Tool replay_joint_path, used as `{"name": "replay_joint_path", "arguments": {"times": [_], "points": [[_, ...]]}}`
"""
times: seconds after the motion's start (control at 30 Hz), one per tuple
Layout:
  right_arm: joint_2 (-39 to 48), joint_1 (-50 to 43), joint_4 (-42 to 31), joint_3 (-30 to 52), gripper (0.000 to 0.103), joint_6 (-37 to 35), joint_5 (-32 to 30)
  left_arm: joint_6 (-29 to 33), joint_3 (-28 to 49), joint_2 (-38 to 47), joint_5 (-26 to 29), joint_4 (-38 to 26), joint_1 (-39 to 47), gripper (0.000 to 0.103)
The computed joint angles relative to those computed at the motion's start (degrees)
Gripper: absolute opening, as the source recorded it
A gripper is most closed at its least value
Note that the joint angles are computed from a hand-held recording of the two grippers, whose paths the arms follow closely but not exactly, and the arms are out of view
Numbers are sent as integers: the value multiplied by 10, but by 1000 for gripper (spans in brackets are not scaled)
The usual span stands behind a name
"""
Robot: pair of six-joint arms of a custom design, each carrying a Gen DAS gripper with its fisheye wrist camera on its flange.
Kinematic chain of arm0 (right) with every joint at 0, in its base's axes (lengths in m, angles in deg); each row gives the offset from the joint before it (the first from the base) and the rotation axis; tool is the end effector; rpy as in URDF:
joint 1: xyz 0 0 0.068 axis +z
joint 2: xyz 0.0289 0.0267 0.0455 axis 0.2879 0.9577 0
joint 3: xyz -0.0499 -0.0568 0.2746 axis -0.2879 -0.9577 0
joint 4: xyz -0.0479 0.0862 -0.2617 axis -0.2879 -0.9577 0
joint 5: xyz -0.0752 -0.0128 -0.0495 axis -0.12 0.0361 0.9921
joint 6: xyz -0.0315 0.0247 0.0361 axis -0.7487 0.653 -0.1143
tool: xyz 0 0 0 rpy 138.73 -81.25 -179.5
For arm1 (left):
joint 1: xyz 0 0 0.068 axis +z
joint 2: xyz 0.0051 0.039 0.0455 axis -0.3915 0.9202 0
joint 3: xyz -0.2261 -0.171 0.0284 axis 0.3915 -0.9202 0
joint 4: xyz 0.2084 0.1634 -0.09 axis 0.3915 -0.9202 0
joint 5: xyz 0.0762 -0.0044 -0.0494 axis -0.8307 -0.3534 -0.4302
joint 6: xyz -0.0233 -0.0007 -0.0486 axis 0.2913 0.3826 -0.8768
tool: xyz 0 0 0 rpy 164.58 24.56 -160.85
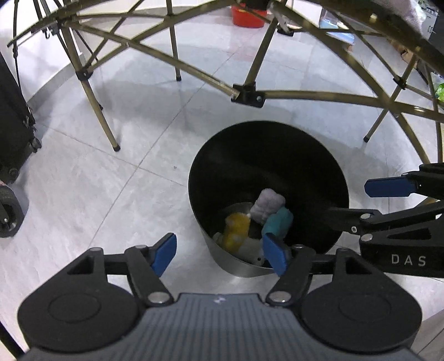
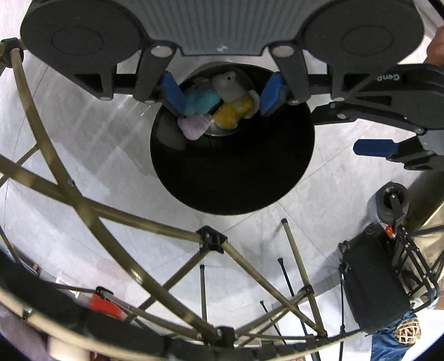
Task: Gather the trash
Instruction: 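Raise both tools back toward the table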
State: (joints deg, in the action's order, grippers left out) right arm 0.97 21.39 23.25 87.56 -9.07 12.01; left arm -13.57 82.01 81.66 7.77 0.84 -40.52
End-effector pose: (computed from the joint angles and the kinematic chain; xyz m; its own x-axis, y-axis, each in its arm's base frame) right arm 0.2981 0.0318 0.2056 -0.8326 -0.2701 -0.4836 -0.3544 0.9307 0.0903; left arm 0.3002 -0.0906 0.2035 -0.8834 0.0984 -0.4582 0.1032 0.9946 0.0147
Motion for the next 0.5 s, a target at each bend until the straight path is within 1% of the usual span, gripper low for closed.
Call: {"name": "replay_joint_path", "arguments": {"times": [0.07, 0.17, 0.27, 0.3, 0.37, 0.43, 0.5], "points": [[-17, -2, -2, -5, 62, 0, -3, 1, -2, -12, -4, -3, -4, 75], [-36, -5, 1, -9, 62, 0, -12, 0, -1, -29, -6, -11, -7, 75], [-85, -18, 2, -21, 62, 4, -37, 6, -1, -62, -10, -10, -5, 75], [-101, -25, 3, -23, 62, 6, -50, 9, -4, -79, -11, -5, -4, 77], [-140, -45, 11, -29, 62, 10, -87, 15, -13, -118, -20, 19, -4, 80], [-179, -73, 26, -34, 62, 16, -134, 20, -26, -153, -41, 57, -13, 82], [-214, -108, 56, -38, 62, 38, -180, 27, -33, -177, -46, 94, -19, 85]]}}
